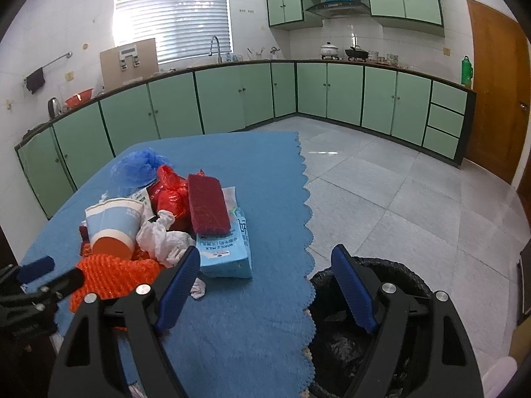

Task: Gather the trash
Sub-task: 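Grasp the orange foam net with the left tool while the right tool grasps white crumpled plastic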

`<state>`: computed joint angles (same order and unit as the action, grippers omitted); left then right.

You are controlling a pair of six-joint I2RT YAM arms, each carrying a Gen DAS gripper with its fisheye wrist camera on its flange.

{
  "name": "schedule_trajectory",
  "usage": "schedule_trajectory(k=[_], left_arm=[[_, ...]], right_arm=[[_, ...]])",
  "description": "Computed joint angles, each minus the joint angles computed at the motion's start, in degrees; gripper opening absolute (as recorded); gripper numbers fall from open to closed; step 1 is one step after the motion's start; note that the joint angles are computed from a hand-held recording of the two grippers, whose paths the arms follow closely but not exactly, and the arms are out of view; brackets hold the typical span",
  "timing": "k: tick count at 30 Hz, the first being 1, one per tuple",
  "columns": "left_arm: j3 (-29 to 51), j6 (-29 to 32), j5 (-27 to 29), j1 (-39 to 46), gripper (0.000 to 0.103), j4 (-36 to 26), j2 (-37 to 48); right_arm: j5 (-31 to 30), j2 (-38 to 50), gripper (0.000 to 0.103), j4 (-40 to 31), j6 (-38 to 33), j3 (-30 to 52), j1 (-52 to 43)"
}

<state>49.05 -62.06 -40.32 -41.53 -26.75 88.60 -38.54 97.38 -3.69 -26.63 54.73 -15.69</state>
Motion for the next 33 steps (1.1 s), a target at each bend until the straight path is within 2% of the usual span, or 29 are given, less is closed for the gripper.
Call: schedule_trajectory(k=[2,4,6,7,9,19,25,33], left_arm=[[-0.4,0.4,1.7,0.1,0.068,1.3,0.3],[-0.5,1.1,3.8,0.4,0.048,3.3,1.1],[-0.8,1.3,4.8,0.3,0.036,4.6,1.5],[-0.7,1.4,4.5,0.2,0.026,4.7,1.8],[-1.0,1.4,4.2,-0.2,0.021,4.8,1.6],[-3.6,-2.4,-1.6,-3.0,0.015,1.1,-7.1],[-3.9,-8.7,-8.2,-5.5,0.014,-6.9,-11.8],[-6.0,-17.9,-13.0,-6.2,0.014,-14.9,-15.4]], right_arm=[[-0.2,-0.3,0.080,0.6,-0.3,-0.4,-0.3],[-0.4,-0.5,0.080,0.8,-0.3,-0.7,-0.3],[-0.5,-0.6,0.080,0.7,-0.3,-0.8,-0.3],[-0.5,-0.6,0.080,0.8,-0.3,-1.0,-0.3],[-0.5,-0.8,0.080,0.7,-0.5,-1.3,-0.2],[-1.2,-2.4,0.080,0.9,0.4,-1.7,1.8],[-1.8,-3.8,0.078,2.4,1.4,-3.2,5.2],[1.6,-3.5,0.068,8.9,2.4,-7.7,12.1]])
